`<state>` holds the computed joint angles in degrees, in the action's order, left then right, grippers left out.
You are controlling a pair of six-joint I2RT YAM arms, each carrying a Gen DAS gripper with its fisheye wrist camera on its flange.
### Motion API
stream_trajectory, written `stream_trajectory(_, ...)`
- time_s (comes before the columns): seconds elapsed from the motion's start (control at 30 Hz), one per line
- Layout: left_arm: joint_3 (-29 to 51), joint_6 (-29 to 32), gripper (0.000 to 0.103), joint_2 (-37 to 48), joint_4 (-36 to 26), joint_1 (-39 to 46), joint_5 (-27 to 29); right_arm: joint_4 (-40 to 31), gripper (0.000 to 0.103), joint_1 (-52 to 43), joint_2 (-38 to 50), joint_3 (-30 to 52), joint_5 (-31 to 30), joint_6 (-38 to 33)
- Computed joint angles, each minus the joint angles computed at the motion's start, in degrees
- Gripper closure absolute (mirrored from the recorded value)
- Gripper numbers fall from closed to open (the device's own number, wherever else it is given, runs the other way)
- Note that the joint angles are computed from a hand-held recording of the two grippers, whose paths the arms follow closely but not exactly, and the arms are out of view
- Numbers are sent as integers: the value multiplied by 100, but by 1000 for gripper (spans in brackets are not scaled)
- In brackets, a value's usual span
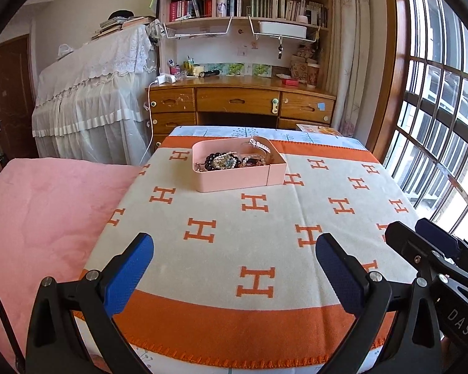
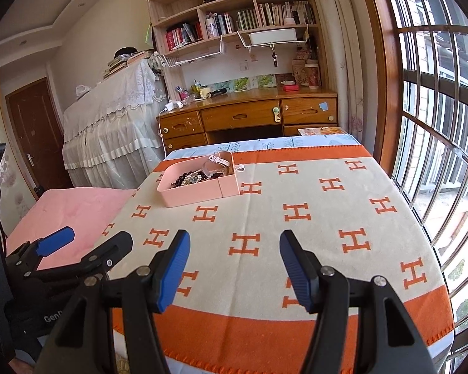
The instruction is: Organize jewelry
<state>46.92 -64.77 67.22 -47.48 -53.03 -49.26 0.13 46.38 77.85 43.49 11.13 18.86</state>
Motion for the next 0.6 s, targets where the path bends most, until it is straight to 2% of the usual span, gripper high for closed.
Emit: stream_trajectory(0.6, 39, -37, 1, 79, -25, 3, -5, 1, 42, -5, 4, -5, -21, 16)
